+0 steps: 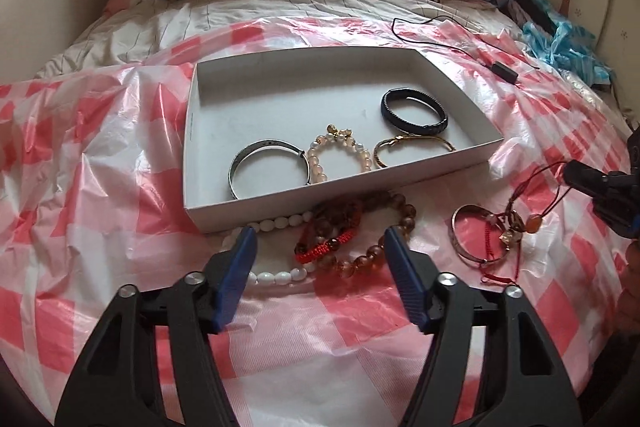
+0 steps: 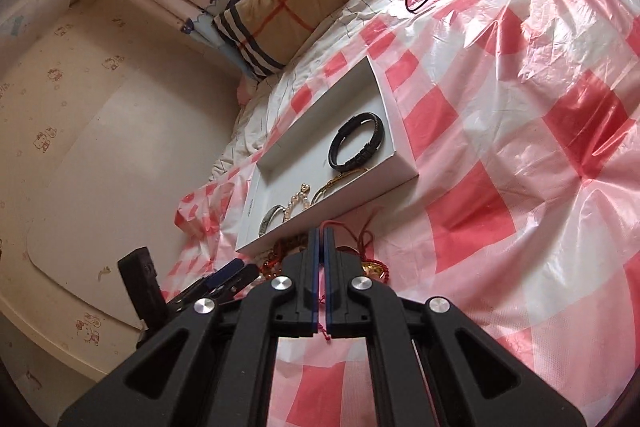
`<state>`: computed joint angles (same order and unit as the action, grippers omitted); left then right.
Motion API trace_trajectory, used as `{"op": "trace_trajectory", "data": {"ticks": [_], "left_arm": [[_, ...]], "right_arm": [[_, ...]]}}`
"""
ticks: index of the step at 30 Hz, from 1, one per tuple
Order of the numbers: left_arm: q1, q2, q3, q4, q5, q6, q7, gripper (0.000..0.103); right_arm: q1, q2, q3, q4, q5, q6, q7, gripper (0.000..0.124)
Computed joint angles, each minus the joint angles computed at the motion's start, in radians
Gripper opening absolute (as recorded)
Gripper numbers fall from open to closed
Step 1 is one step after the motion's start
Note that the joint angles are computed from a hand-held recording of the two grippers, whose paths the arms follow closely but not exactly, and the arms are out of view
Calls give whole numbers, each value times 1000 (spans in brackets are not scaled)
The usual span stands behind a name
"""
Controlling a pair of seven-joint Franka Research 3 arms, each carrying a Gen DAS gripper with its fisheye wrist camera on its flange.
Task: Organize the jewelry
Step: 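Grasp a red string bracelet beside the tray with the right gripper, then carry the red string bracelet into the tray with right while left brings the red beaded bracelet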
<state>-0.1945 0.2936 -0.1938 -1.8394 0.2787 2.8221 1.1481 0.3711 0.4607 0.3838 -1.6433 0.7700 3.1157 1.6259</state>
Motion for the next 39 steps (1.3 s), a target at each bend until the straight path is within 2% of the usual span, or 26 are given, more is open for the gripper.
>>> {"op": "trace_trajectory", "data": {"ticks": [3,4,6,9,15,17,21,23,25,27,30,34,39], "left_arm": [[12,31,-19,41,-29,-59,49,37],[15,40,-28,52,-41,-80,72,29],[-1,46,-17,65,-23,-107,76,18],[0,36,-18,56,-31,-105,89,8],[31,-4,-48,3,-114,-52,141,8],[61,-22,-78,-25,-191,-4,183,7],[154,-50,-186,-71,-439,108,354,7],[174,-55,-216,-75,-523,136,412,7],[213,-57,-271,-74,-633,164,506,7],[212,-56,-279,-63,-680,174,544,7],[217,-45,-292,-41,-747,182,592,7],[210,-24,-283,-10,-784,181,607,7],[189,7,-257,37,-750,188,577,7]], "right_arm": [[-11,1,13,5,1,-10,-23,3],[2,2,-3,10,-11,-18,-16,3],[17,-1,-20,13,-26,-28,-10,3],[32,-4,-36,11,-45,-29,-6,3],[38,-4,-34,11,-70,-11,-13,3],[29,-4,-18,11,-71,7,-31,3],[-15,-2,48,6,-57,53,-90,3],[-39,4,81,10,-48,67,-111,3],[-47,10,92,21,-46,71,-117,3],[-47,21,93,40,-53,66,-120,3],[-7,39,43,86,-85,34,-99,3],[42,87,-12,182,-135,-10,-77,3],[99,177,-74,349,-203,-83,-43,3]]}}
